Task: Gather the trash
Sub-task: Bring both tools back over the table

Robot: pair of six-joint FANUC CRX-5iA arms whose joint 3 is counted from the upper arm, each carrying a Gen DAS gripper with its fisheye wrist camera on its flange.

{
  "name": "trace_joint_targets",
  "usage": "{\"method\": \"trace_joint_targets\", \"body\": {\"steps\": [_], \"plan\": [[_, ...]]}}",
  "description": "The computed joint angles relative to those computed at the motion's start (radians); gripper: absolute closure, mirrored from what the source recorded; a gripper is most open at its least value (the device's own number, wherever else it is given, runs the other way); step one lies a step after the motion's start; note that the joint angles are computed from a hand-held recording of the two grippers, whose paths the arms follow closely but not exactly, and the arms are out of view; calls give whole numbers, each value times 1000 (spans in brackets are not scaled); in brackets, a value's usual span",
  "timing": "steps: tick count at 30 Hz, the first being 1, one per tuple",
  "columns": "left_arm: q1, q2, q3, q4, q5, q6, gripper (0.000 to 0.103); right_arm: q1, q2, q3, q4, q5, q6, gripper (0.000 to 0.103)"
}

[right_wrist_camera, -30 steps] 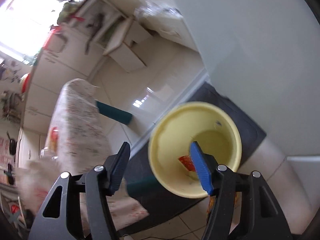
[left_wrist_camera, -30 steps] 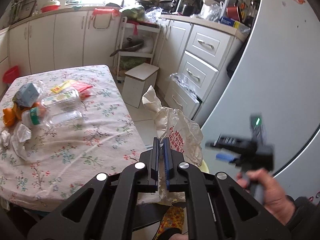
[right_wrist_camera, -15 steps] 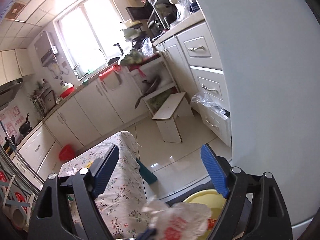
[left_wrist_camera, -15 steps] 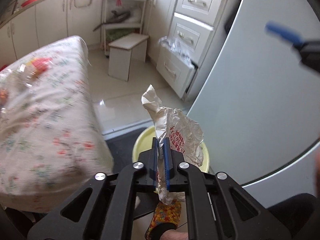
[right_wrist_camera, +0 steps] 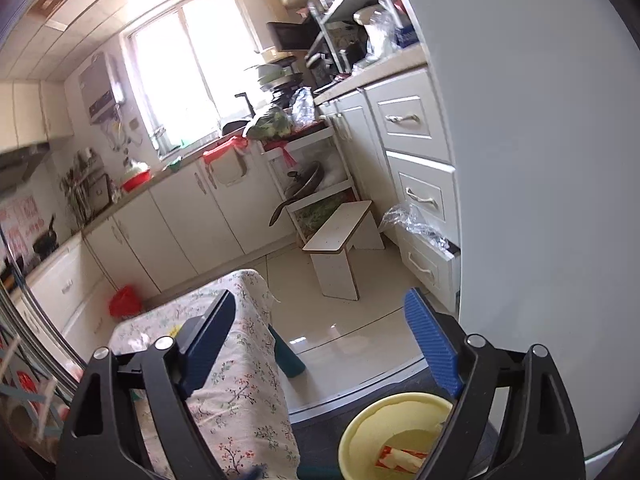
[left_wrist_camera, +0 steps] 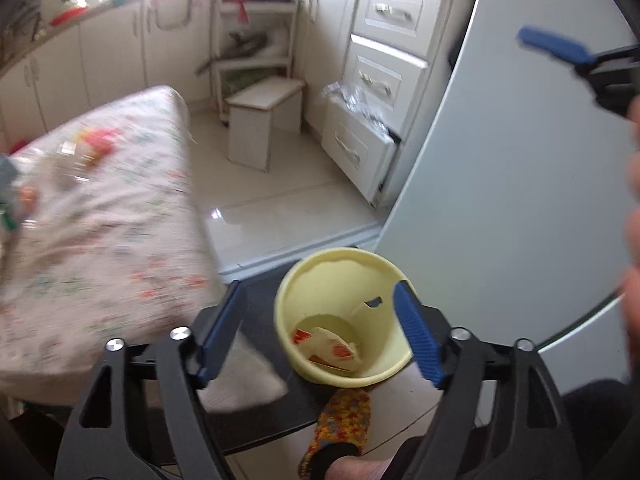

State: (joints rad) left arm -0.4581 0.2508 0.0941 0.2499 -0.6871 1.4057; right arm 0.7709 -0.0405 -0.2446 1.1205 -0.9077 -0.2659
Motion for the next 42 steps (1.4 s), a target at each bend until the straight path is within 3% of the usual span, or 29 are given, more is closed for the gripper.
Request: {"method": "trace_joint_targets", "body": {"steps": [7, 15, 23, 42], "plan": [[77, -192, -108, -161, 32, 115, 19, 63, 93, 110, 10, -47, 167, 10], [217, -288, -151, -224, -12, 224, 17, 87, 164, 192, -15, -7, 264, 10], [308, -318, -184, -206, 9, 246, 16, 114, 236, 274, -44, -13, 347, 9], [409, -322, -226, -162, 35, 261, 14, 139, 332, 396, -133, -26, 491, 8]]}}
